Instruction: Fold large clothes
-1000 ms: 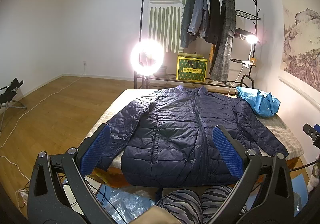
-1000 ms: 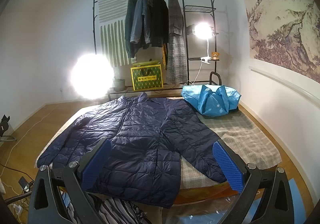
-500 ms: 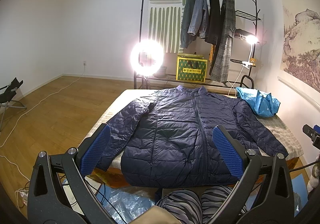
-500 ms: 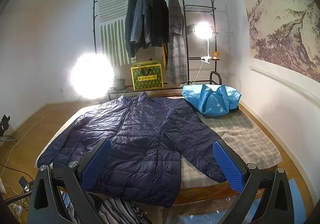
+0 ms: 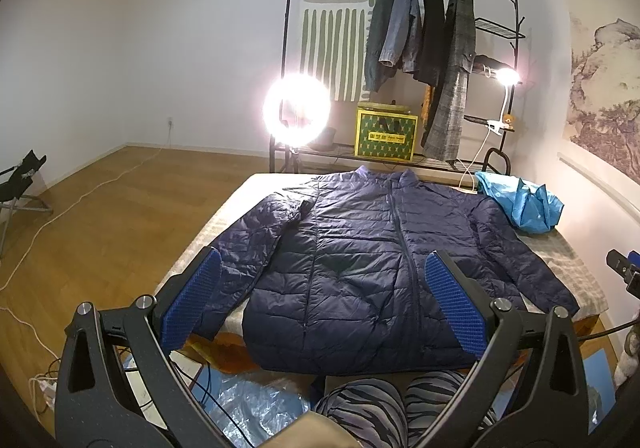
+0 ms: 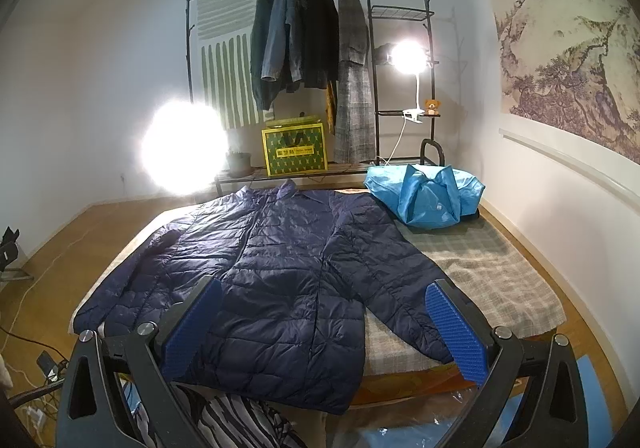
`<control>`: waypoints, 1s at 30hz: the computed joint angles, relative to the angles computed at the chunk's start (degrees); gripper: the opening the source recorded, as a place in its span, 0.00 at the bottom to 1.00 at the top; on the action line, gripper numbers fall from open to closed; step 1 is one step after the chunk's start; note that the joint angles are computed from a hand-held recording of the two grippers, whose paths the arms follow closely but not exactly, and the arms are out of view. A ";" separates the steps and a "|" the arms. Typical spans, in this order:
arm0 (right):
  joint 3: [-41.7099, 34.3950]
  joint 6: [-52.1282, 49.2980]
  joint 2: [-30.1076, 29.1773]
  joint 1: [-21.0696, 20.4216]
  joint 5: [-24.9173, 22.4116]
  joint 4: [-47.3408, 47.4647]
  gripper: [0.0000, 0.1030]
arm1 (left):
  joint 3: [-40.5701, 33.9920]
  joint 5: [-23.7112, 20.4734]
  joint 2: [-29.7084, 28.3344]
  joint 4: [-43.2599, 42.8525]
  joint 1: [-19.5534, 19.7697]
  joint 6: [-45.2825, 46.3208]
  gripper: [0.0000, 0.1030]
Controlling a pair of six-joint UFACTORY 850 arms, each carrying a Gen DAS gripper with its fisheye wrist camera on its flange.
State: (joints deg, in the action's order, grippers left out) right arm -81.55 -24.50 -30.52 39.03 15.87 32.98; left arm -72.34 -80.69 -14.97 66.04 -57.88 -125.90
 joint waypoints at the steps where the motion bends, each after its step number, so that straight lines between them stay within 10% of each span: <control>1: -0.17 -0.84 -0.12 0.09 -0.08 0.82 1.00 | 0.58 0.33 0.14 -0.08 0.12 -0.53 1.00; 14: 0.09 6.46 -1.29 1.56 7.82 -6.90 1.00 | 15.52 3.85 7.20 -1.76 4.10 -9.87 1.00; 30: -6.02 6.09 -4.82 2.76 -1.05 -8.32 0.99 | 49.66 37.97 24.79 11.21 21.05 -49.14 0.95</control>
